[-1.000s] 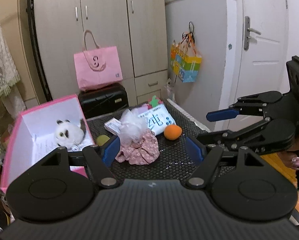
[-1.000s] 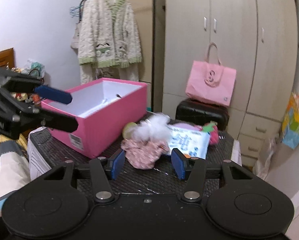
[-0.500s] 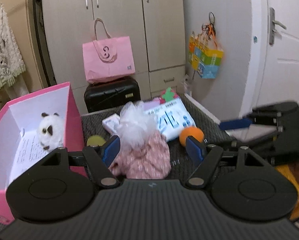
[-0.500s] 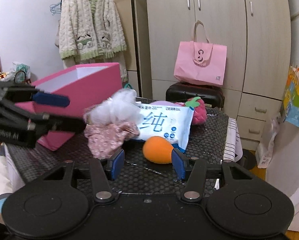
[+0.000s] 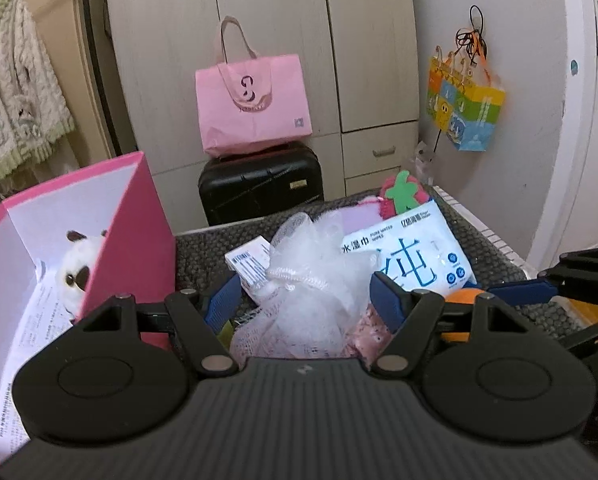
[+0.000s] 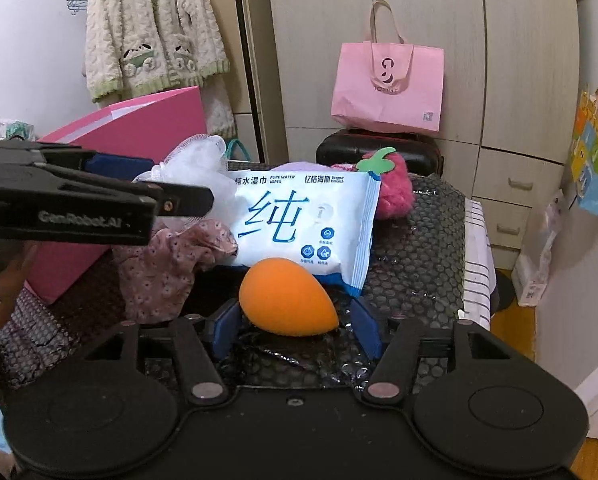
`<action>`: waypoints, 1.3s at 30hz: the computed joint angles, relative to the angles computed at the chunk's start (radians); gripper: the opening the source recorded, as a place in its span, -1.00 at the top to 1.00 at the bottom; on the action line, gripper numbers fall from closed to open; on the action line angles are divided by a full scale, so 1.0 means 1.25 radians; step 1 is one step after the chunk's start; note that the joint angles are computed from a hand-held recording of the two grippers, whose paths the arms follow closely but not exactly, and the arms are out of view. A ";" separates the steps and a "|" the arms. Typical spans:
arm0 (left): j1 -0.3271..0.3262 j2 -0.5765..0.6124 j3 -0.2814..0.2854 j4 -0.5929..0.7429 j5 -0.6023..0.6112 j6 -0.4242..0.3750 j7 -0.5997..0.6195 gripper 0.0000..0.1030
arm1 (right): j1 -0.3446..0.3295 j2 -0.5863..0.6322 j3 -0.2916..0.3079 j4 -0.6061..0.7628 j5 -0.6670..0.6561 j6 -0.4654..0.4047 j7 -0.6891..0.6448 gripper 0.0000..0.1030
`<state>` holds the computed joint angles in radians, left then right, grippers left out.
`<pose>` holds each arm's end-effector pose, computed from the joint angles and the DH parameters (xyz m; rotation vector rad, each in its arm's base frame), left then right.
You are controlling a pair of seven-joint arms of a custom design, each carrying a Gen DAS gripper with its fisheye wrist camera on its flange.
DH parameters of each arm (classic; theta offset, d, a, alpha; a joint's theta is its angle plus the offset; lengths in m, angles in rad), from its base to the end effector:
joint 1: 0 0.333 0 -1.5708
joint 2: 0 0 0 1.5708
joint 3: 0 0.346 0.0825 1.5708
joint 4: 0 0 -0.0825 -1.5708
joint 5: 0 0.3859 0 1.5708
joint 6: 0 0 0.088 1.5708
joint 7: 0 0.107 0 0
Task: Organize soft objects
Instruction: 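Move the left gripper to the white mesh bath puff and grasp it, then carry the bath puff into the shoebox while the right gripper carries the orange sponge there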
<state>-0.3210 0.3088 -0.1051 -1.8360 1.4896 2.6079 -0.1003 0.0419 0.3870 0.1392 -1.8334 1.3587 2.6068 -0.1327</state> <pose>0.6025 -0.2899 0.4261 -1.6109 1.5070 -0.7327 0.6698 0.0923 0.3764 -2.0225 0.8761 -0.3225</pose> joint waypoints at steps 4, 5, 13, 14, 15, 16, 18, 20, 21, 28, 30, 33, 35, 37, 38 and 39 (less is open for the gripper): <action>0.005 0.004 -0.001 -0.002 -0.023 0.015 0.016 0.03 | 0.002 -0.014 0.007 -0.017 0.033 0.019 -0.065 -0.03; 0.002 0.002 0.001 -0.004 -0.017 0.012 0.009 0.08 | 0.004 -0.019 0.008 -0.023 0.049 0.028 -0.082 -0.02; -0.002 -0.047 -0.011 -0.048 0.059 0.000 -0.074 0.11 | 0.019 -0.071 -0.011 -0.071 0.128 0.024 -0.151 -0.02; 0.000 -0.057 -0.015 -0.056 0.065 -0.001 -0.087 0.10 | 0.021 -0.081 -0.015 -0.078 0.137 0.020 -0.161 -0.02; 0.002 -0.068 -0.019 -0.065 0.073 -0.002 -0.100 0.10 | 0.023 -0.090 -0.018 -0.087 0.148 0.018 -0.172 -0.02; 0.004 -0.078 -0.023 -0.074 0.082 -0.002 -0.111 0.09 | 0.027 -0.102 -0.022 -0.097 0.160 0.019 -0.185 -0.02; 0.007 -0.102 -0.033 -0.095 0.103 -0.010 -0.136 0.08 | 0.036 -0.123 -0.029 -0.116 0.182 0.024 -0.213 -0.02; 0.011 -0.124 -0.043 -0.114 0.120 -0.013 -0.154 0.07 | 0.046 -0.144 -0.038 -0.136 0.194 0.025 -0.224 -0.02; 0.016 -0.136 -0.048 -0.125 0.126 -0.006 -0.160 0.07 | 0.050 -0.155 -0.043 -0.146 0.195 0.024 -0.223 -0.02; 0.058 -0.218 -0.071 -0.203 0.143 0.109 -0.206 0.04 | 0.067 -0.229 -0.071 -0.222 0.182 -0.005 -0.190 -0.02; 0.066 -0.238 -0.076 -0.229 0.128 0.131 -0.198 0.04 | 0.072 -0.250 -0.076 -0.246 0.172 -0.014 -0.189 -0.02; 0.077 -0.270 -0.081 -0.271 0.093 0.159 -0.170 0.06 | 0.082 -0.279 -0.082 -0.280 0.147 -0.027 -0.178 -0.02; 0.080 -0.299 -0.088 -0.306 0.071 0.155 -0.147 0.07 | 0.087 -0.295 -0.087 -0.296 0.115 -0.040 -0.152 -0.02; 0.083 -0.324 -0.096 -0.334 0.047 0.147 -0.119 0.07 | 0.091 -0.312 -0.092 -0.311 0.089 -0.059 -0.131 -0.02; 0.085 -0.341 -0.098 -0.351 0.027 0.148 -0.107 0.07 | 0.093 -0.321 -0.094 -0.317 0.075 -0.070 -0.119 -0.02; 0.089 -0.356 -0.098 -0.367 0.009 0.160 -0.094 0.07 | 0.096 -0.330 -0.095 -0.323 0.065 -0.080 -0.112 -0.02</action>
